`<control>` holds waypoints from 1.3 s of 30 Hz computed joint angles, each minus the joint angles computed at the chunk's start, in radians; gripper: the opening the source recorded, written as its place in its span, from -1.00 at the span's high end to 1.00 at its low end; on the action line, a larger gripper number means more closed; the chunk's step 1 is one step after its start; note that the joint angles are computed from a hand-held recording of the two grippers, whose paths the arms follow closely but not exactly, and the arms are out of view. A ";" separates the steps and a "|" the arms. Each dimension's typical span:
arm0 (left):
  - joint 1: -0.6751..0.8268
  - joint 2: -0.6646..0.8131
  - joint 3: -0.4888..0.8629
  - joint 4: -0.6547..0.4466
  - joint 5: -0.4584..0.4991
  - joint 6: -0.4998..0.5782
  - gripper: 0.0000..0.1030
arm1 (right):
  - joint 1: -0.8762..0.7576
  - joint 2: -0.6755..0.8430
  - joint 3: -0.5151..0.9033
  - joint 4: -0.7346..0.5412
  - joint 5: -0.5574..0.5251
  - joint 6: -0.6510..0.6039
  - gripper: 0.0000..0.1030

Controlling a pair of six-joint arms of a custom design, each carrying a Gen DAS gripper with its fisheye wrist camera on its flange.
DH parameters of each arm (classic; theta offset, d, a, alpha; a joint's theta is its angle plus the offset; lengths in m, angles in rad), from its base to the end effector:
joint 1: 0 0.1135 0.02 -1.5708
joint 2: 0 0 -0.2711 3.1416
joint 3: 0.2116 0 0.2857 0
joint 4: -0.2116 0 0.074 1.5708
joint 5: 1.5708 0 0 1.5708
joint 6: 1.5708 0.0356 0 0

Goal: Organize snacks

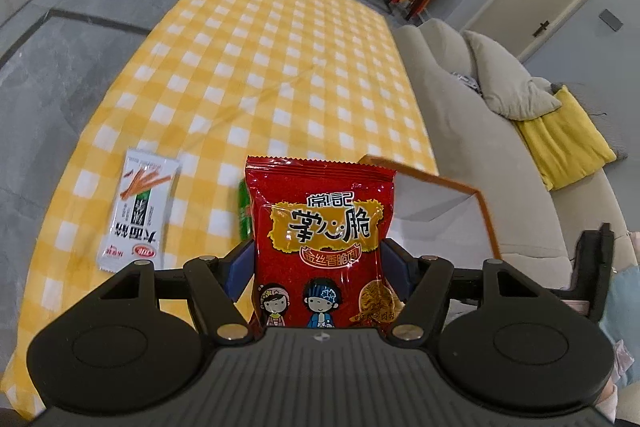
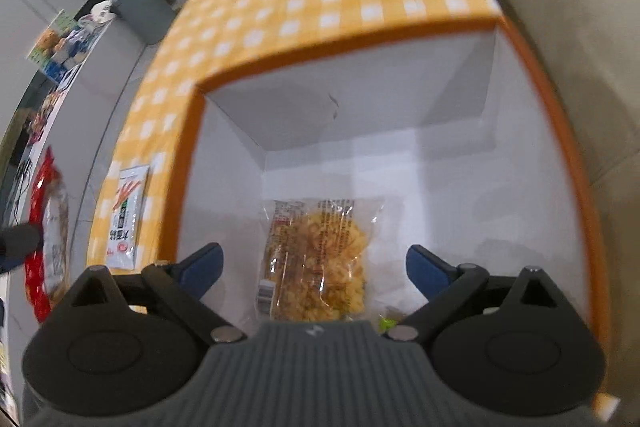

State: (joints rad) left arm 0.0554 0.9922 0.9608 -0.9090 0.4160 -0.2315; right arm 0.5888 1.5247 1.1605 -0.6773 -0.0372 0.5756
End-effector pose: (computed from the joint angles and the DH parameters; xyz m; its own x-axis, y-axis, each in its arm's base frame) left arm 0.2161 -0.0024 0.3056 -0.8280 -0.2561 -0.4988 -0.0028 0.8915 -0.4530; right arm 0.2863 0.1928 0.2463 -0.9127 0.0446 -0.4061 -0.0879 0.9493 0.3018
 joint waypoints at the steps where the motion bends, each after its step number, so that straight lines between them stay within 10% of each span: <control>1: -0.013 -0.010 0.008 -0.007 -0.006 -0.004 -0.49 | 0.002 -0.018 0.004 -0.010 0.006 -0.004 -0.86; 22: -0.584 0.200 0.146 0.068 -0.294 -0.406 -0.50 | -0.049 -0.583 -0.294 0.033 0.179 -0.091 -0.86; 39: -0.714 0.584 0.345 0.066 -0.410 -0.456 -0.50 | -0.385 -0.614 -0.470 0.150 -0.077 -0.138 -0.86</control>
